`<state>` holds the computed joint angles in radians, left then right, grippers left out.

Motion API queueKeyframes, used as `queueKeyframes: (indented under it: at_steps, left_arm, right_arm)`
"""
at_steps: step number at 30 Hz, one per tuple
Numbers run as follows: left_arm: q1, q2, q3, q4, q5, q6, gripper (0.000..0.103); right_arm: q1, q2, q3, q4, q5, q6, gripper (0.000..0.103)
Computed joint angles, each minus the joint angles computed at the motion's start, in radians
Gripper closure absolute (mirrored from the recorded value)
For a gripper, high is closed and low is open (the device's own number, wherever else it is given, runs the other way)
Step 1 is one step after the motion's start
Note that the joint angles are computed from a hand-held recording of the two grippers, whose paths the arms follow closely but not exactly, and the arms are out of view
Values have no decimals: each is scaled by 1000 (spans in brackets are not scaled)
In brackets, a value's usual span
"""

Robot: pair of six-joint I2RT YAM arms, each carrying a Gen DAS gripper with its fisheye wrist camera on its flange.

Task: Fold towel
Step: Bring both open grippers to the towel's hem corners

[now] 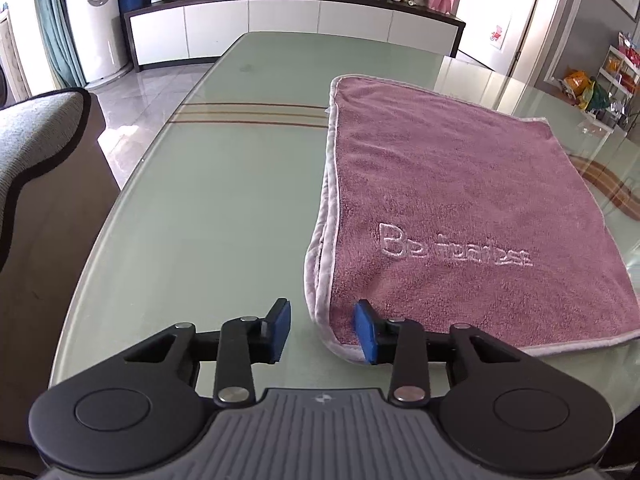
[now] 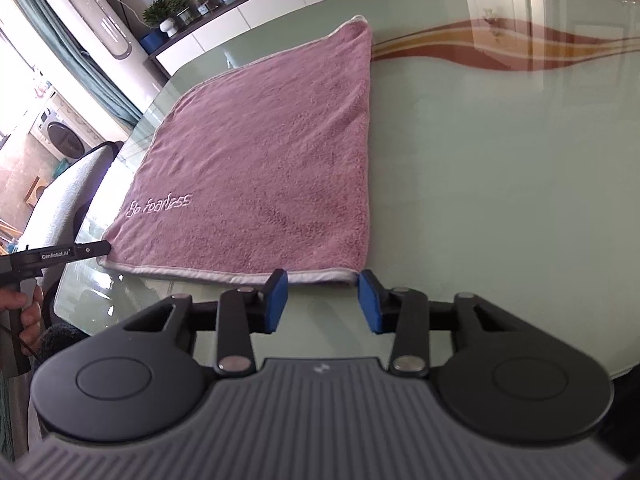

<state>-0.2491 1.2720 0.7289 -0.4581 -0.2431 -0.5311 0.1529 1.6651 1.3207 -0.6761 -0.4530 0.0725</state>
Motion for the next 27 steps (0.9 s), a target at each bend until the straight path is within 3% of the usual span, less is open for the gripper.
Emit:
queueKeyframes:
  at_steps: [6, 11, 17, 21, 24, 27]
  left_arm:
    - [27, 36, 34, -1, 29, 31, 74]
    - [60, 68, 68, -10, 62, 61, 75]
    - [88, 84, 94, -38, 100, 103, 71]
    - [105, 82, 100, -46, 125, 123, 58]
    - [123, 75, 96, -35, 169, 120, 57]
    - [111, 96, 107, -33, 150, 127, 58]
  right_arm:
    - [6, 12, 31, -43, 11, 1, 64]
    - [15, 17, 46, -67, 14, -10, 64]
    - [17, 20, 54, -79, 18, -7, 64]
    - [16, 19, 58, -87, 18, -9, 64]
    - [16, 20, 62, -91, 18, -4, 64]
    - [20, 22, 65, -92, 14, 5, 64]
